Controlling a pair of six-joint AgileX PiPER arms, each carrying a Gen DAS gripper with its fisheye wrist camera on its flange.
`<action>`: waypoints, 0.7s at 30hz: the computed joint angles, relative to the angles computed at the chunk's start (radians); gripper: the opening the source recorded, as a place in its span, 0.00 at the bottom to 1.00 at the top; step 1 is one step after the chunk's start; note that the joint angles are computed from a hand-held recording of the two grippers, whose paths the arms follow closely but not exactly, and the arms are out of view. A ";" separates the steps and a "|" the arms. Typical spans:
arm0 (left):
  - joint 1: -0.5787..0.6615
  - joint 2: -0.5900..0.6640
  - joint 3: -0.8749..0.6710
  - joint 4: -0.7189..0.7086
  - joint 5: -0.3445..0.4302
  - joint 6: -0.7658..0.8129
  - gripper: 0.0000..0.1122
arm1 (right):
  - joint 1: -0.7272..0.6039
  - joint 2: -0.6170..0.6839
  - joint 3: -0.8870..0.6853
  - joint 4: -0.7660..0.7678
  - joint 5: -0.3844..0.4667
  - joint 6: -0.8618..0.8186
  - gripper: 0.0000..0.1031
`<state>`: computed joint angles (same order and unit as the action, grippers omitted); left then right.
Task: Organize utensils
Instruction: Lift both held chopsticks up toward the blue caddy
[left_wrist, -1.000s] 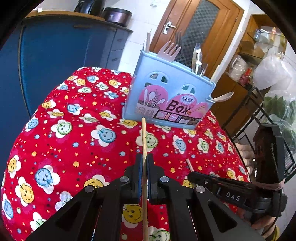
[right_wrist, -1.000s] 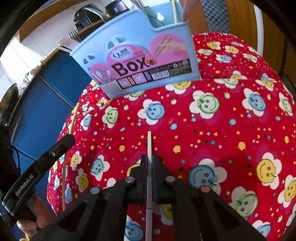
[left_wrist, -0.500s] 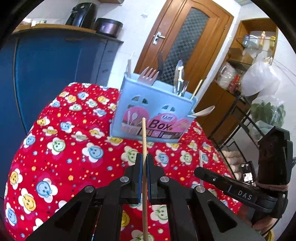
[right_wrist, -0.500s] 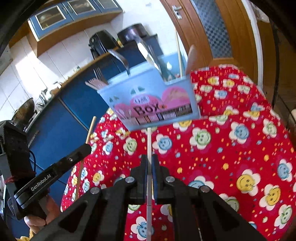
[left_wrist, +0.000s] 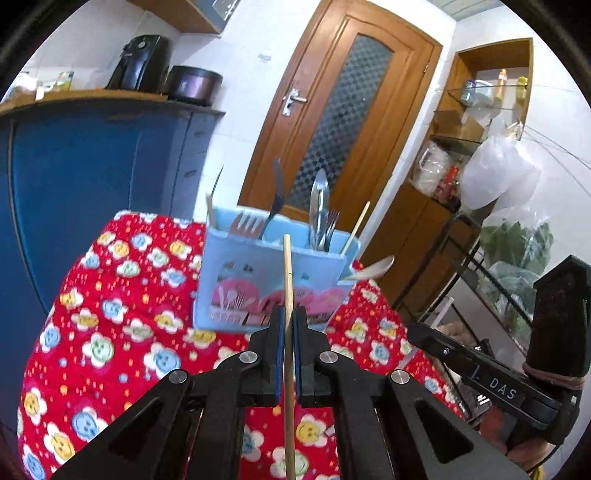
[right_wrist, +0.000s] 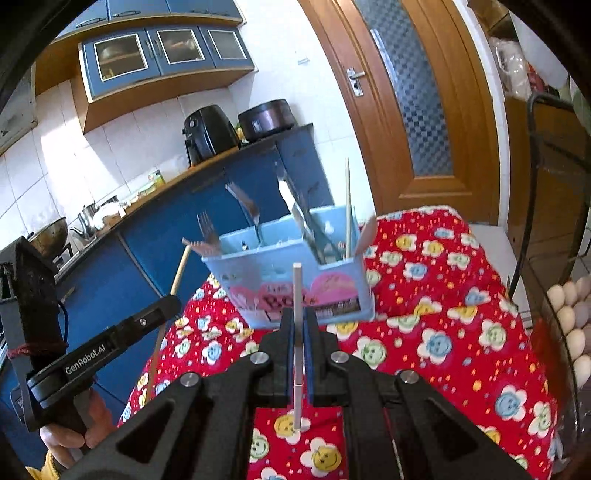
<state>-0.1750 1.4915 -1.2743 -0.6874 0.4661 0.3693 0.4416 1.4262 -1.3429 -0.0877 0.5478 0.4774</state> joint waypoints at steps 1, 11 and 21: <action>-0.002 0.003 -0.014 0.006 0.000 -0.007 0.03 | -0.001 0.006 -0.012 -0.004 0.001 -0.003 0.06; -0.007 0.105 -0.240 0.128 0.017 -0.119 0.03 | -0.030 0.084 -0.170 0.016 0.048 -0.076 0.06; -0.017 0.247 -0.547 0.181 0.036 -0.192 0.03 | -0.060 0.146 -0.329 0.022 0.102 -0.134 0.06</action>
<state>-0.1919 1.7386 -1.8208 -0.5059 0.5017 0.1773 0.3814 1.5719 -1.6716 -0.0658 0.6498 0.3435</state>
